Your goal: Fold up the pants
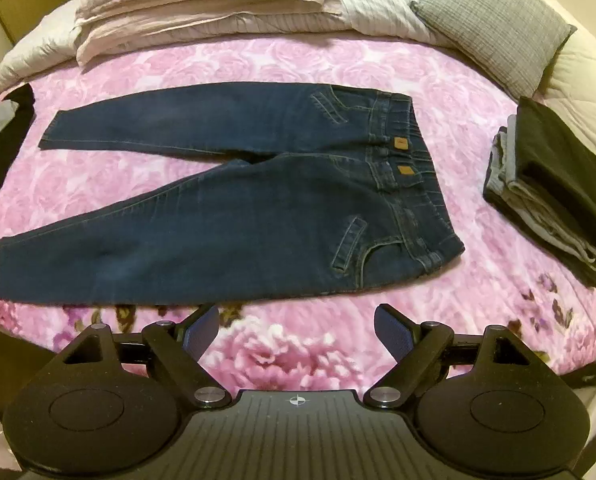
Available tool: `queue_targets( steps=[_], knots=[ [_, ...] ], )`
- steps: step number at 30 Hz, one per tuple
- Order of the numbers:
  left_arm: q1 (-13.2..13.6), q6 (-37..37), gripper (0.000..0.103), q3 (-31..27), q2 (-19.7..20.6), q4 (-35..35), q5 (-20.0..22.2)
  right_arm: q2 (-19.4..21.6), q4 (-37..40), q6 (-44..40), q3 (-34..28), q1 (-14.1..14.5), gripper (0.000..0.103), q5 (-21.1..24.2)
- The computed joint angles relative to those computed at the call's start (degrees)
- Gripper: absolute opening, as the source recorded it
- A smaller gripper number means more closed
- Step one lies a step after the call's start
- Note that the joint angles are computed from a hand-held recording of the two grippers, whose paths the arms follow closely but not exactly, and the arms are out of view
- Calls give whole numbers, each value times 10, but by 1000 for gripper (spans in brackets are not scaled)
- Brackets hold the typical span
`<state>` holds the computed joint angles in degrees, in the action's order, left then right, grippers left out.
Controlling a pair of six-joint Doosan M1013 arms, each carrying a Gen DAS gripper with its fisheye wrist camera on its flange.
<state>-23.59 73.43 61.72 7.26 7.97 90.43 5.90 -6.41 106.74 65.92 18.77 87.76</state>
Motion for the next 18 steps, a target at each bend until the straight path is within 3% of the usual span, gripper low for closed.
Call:
queue_targets(
  steps=[5, 9, 14, 18],
  knots=[
    [9, 21, 102, -9, 17, -6, 4, 8, -9, 11, -2, 0, 82, 3],
    [12, 22, 102, -31, 43, -8, 12, 22, -5, -1, -10, -16, 82, 12],
    [16, 37, 102, -93, 99, 1, 30, 59, 17, -65, -39, -56, 82, 3],
    [23, 65, 101, -184, 163, 18, 50, 111, 52, -161, -93, -95, 82, -12]
  ],
)
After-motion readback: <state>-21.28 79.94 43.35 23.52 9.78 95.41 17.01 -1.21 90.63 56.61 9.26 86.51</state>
